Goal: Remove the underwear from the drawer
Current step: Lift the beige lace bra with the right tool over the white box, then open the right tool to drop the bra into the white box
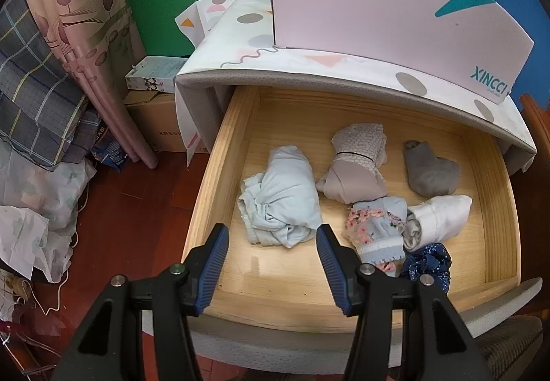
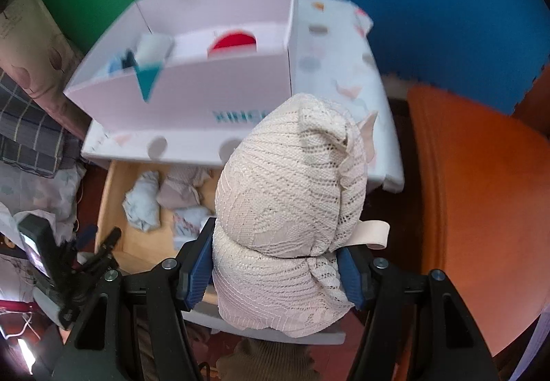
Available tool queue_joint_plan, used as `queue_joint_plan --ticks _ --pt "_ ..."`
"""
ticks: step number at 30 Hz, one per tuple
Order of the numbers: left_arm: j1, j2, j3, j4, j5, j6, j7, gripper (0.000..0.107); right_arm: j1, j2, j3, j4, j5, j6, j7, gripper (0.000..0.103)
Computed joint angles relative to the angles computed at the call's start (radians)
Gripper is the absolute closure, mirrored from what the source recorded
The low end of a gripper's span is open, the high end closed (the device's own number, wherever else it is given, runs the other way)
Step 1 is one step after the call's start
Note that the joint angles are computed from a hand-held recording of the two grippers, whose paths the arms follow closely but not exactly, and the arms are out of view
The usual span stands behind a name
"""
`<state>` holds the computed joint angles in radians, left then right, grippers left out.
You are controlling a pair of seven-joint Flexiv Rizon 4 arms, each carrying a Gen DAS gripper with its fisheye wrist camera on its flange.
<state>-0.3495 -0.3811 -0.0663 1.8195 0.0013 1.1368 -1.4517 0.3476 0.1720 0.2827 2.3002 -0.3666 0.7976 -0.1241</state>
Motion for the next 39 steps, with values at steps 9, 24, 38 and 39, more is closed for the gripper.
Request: queue_joint_plan --ticks 9,24,38,39 --pt "0.001 -0.001 0.001 0.000 0.003 0.007 0.000 0.053 -0.034 -0.040 -0.035 -0.143 -0.136 -0.059 -0.058 0.043" --pt "0.030 0.004 -0.021 0.030 -0.061 0.055 0.038 0.053 -0.070 -0.279 -0.144 -0.401 -0.250 -0.080 -0.211 0.043" --pt "0.050 0.004 -0.041 0.053 -0.143 0.088 0.067 0.053 -0.048 -0.448 -0.179 -0.464 -0.083 -0.070 -0.339 0.042" --pt "0.049 0.004 -0.040 0.053 -0.144 0.088 0.065 0.053 -0.045 -0.451 -0.177 -0.467 -0.076 -0.075 -0.348 0.042"
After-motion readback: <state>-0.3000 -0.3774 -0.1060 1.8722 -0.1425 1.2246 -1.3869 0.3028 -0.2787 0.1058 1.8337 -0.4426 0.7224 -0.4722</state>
